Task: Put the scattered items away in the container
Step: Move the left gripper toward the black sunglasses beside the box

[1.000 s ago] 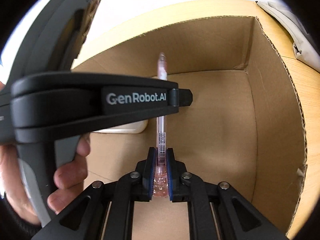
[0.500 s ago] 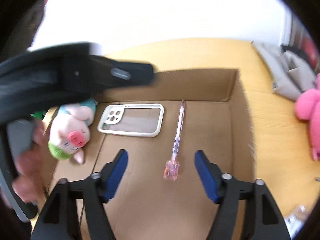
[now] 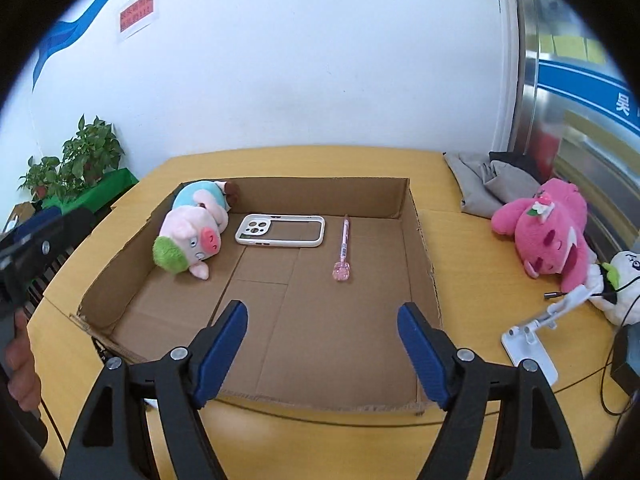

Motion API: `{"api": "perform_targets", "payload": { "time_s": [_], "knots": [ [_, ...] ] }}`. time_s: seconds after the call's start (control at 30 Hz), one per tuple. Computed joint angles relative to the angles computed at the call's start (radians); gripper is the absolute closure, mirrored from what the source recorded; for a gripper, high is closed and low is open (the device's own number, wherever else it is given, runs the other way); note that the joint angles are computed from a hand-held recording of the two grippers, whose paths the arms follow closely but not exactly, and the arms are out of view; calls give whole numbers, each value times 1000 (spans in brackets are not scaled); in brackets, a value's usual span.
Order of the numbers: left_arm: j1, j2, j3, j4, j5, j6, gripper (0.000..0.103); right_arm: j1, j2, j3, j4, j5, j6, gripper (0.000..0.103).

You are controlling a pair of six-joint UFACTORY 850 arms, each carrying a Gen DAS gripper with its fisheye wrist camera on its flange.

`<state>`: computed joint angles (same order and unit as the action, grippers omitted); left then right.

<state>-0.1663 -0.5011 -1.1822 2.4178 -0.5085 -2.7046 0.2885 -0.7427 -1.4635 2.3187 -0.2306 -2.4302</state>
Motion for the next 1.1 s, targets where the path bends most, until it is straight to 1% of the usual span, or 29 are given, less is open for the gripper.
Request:
{"api": "perform_targets", "payload": {
  "time_s": [0.03, 0.1, 0.23, 0.3, 0.5, 0.6, 0.8, 1.1],
  "knots": [
    [-4, 15, 25, -6, -15, -8, 0, -10, 32, 36, 0, -11, -12, 26],
    [-11, 36, 61, -21, -38, -24, 0, -7, 60, 75, 59, -23, -77, 26],
    [-28, 64, 118, -59, -82, -13, 0, 3, 87, 123, 153, -30, -189, 25],
    [-32, 76, 145, -59, -96, -14, 0, 4, 93, 136, 172, -32, -209, 25],
    [-37, 85, 175, -45, -89, -26, 0, 7, 108, 164, 196, -41, -237, 25],
    [-35, 90, 184, -22, -78, -56, 0, 11, 115, 176, 223, -41, -269, 25],
    [-34, 85, 178, -25, -61, -53, 0, 8, 120, 185, 213, -39, -257, 25],
    [-42, 80, 173, -33, -58, -38, 0, 6, 122, 191, 206, -41, -256, 25]
  ]
}}
